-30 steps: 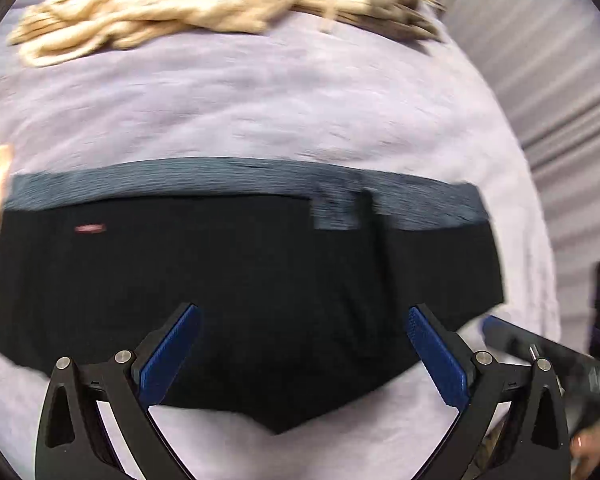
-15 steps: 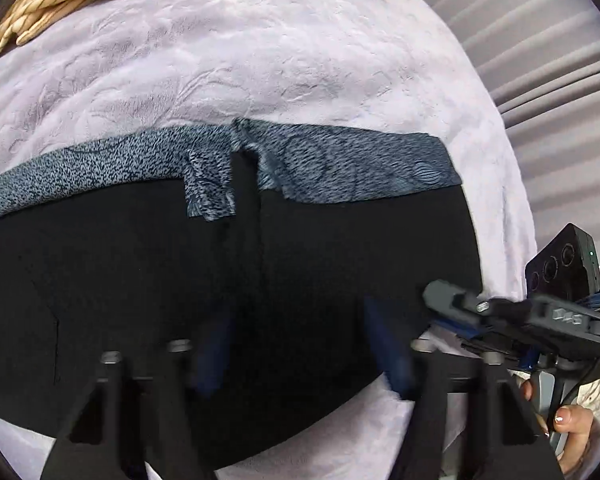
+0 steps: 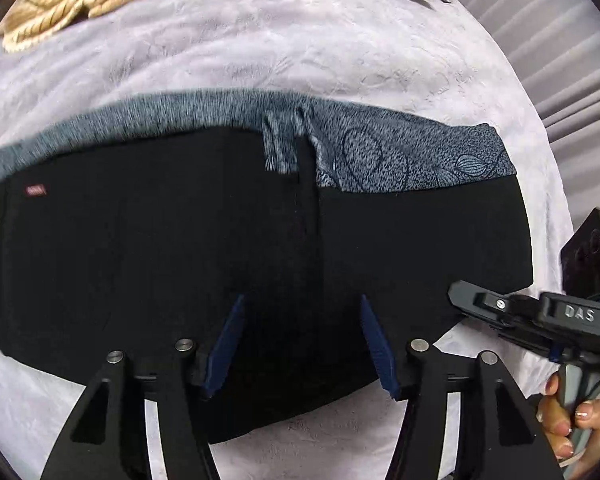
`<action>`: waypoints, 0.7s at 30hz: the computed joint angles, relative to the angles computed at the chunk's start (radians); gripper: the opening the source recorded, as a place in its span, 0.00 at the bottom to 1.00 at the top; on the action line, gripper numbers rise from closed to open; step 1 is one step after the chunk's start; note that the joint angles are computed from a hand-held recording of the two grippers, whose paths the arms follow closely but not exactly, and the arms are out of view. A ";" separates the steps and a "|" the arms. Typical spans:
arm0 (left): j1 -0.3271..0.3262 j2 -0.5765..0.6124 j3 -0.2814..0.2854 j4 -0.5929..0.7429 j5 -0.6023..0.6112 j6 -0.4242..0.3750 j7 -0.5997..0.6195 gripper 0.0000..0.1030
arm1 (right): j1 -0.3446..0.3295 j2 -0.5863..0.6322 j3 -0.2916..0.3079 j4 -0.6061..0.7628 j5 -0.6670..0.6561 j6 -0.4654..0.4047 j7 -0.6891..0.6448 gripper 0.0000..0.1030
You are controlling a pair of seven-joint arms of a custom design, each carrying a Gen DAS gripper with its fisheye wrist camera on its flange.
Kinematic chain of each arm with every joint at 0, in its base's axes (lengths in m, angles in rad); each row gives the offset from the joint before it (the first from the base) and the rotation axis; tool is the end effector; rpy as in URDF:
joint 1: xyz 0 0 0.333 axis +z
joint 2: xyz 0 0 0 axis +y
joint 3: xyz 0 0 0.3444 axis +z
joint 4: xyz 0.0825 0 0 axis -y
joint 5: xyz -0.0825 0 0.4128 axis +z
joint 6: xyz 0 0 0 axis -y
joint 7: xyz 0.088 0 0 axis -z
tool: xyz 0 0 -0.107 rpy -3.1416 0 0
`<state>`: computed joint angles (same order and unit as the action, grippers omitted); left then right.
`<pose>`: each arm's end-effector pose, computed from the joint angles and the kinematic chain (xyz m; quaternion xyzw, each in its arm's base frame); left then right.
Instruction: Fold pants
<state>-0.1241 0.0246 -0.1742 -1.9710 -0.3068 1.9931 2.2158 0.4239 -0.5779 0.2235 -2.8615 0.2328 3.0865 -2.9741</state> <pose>0.5586 -0.1905 0.4760 0.3646 -0.9203 0.1151 0.0822 0.3184 0.2167 0.4434 -0.1232 0.9132 0.1429 0.3613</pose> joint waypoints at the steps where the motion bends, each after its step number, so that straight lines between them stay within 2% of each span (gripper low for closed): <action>1: -0.001 -0.014 -0.001 -0.006 0.003 0.020 0.001 0.70 | 0.030 -0.006 -0.040 0.008 -0.006 -0.018 -0.038 0.08; 3: -0.003 -0.043 0.001 -0.011 -0.017 0.059 0.020 0.73 | 0.111 -0.024 -0.143 0.047 -0.007 -0.118 -0.158 0.15; 5: -0.006 -0.046 0.002 0.012 -0.048 0.054 0.024 0.73 | 0.139 -0.066 -0.178 0.084 -0.006 -0.233 -0.253 0.27; 7: -0.015 -0.040 -0.003 0.035 -0.072 0.051 0.027 0.76 | 0.081 -0.123 -0.128 0.104 -0.042 -0.316 -0.278 0.28; 8: -0.025 -0.031 -0.011 0.045 -0.079 0.052 0.026 0.82 | 0.037 -0.149 -0.091 0.113 -0.067 -0.358 -0.276 0.28; 10: -0.045 -0.017 -0.027 0.046 -0.085 0.081 0.024 0.82 | -0.061 -0.207 -0.031 0.140 -0.140 -0.490 -0.269 0.28; 12: -0.068 0.002 -0.044 0.035 -0.039 0.127 -0.007 0.82 | -0.107 -0.234 -0.046 0.138 -0.165 -0.554 -0.287 0.26; 14: -0.086 0.021 -0.052 0.012 0.040 0.185 -0.071 0.82 | -0.154 -0.235 -0.067 0.128 -0.181 -0.563 -0.308 0.26; 16: -0.097 0.053 -0.049 0.007 0.152 0.179 -0.164 0.82 | -0.189 -0.194 -0.089 0.129 -0.202 -0.546 -0.358 0.26; 18: -0.081 0.077 -0.039 0.015 0.134 0.122 -0.178 0.82 | -0.170 -0.133 -0.132 0.122 -0.159 -0.514 -0.409 0.26; 20: -0.061 0.061 -0.032 0.000 0.109 0.111 -0.155 0.82 | -0.117 -0.076 -0.177 0.099 -0.060 -0.449 -0.442 0.26; 21: -0.058 0.048 -0.031 -0.008 0.114 0.113 -0.145 0.82 | -0.119 -0.054 -0.165 0.111 -0.049 -0.451 -0.444 0.26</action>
<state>-0.1818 0.0721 -0.2051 -1.9790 -0.1930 2.1056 2.0704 0.3045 -0.6319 0.0581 -2.7506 0.1835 2.6355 -3.4176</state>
